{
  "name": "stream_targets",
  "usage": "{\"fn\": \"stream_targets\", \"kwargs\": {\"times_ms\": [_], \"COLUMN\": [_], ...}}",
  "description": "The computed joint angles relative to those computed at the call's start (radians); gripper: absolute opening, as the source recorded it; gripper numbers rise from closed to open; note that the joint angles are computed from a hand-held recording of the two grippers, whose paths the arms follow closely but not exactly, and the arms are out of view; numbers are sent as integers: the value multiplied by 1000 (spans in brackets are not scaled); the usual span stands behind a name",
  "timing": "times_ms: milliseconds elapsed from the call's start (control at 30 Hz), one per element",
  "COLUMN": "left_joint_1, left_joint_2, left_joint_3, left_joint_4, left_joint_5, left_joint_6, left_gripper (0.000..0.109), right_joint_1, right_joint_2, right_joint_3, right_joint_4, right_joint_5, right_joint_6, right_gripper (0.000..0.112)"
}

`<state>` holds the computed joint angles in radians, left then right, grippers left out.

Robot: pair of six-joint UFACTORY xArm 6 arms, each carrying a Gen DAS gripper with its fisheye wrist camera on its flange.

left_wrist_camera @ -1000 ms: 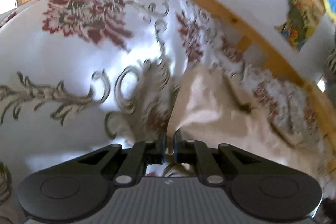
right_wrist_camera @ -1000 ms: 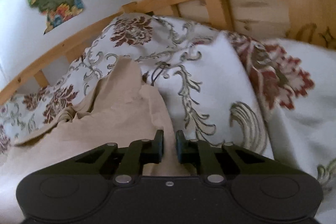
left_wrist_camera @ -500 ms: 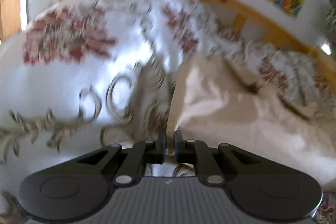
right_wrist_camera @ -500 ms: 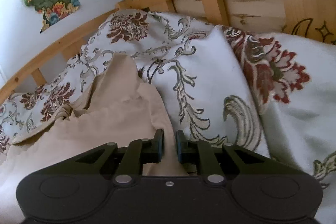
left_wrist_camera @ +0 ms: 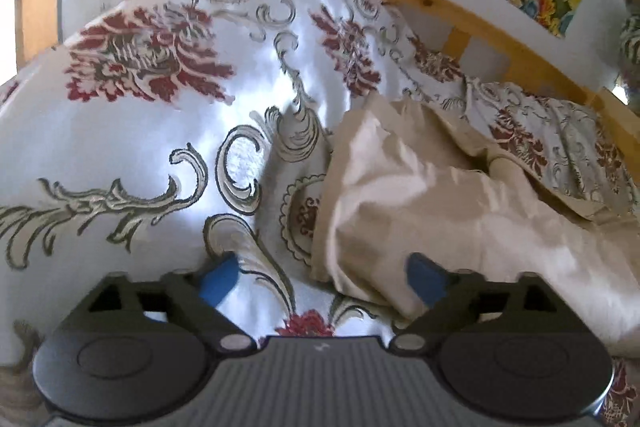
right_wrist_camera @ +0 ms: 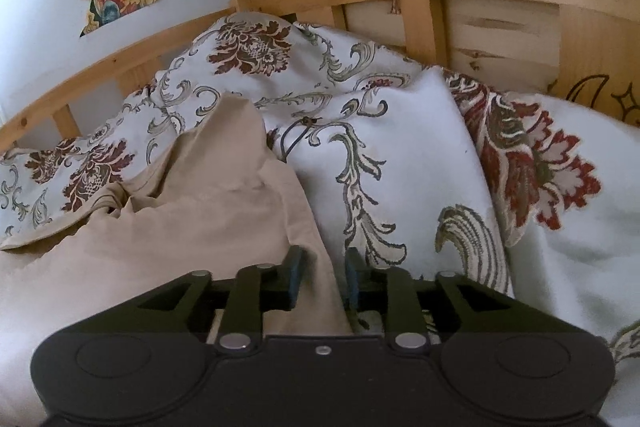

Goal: Fold large clothes

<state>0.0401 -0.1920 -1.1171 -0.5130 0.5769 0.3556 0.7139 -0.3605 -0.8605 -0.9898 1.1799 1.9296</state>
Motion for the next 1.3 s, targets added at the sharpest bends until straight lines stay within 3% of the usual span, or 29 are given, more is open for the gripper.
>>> {"fn": "stream_targets", "kwargs": {"times_ms": [67,133,200,300,333,400,500,567,733,800,900,1067,1100,1200,1300], "left_joint_1": [-19,-41,-67,-107,-115,-131,-180,-230,-326,-343,-342,-295,-285,-267,-268], "left_joint_2": [-37,-68,-99,-125,-122,-93,-24,14,150,204,243,360,379,383,361], "left_joint_3": [43,78,114,147,140,74,-64,-119,-219,-244,-233,-352,-368,-323,-245], "left_joint_4": [10,22,31,74,99,99,69,45,112,170,191,217,211,183,104], "left_joint_5": [-43,-76,-120,-191,-186,-96,44,54,34,11,-62,17,19,-89,-206], "left_joint_6": [-4,0,15,-2,-29,5,197,300,225,251,307,165,142,142,314], "left_gripper": [102,102,102,102,102,102,102,102,102,102,103,103,103,103,103], "right_joint_1": [6,13,30,60,70,86,89,89,72,47,-9,-145,-153,-157,-183], "right_joint_2": [6,13,25,48,62,85,121,146,222,272,365,615,664,735,719], "right_joint_3": [-6,-12,-24,-47,-59,-75,-100,-120,-202,-273,-386,-681,-732,-766,-679], "right_joint_4": [1,-6,-21,-68,-87,-136,-205,-249,-303,-286,-379,-207,-142,-65,-80], "right_joint_5": [10,11,24,53,67,77,46,17,-62,-79,-132,-319,-308,-261,-348], "right_joint_6": [-6,-20,-34,-48,-55,-75,-126,-155,-262,-345,-406,-670,-748,-819,-703], "right_gripper": [42,60,87,100,102,102,102,102,102,102,102,102,102,102,102]}}
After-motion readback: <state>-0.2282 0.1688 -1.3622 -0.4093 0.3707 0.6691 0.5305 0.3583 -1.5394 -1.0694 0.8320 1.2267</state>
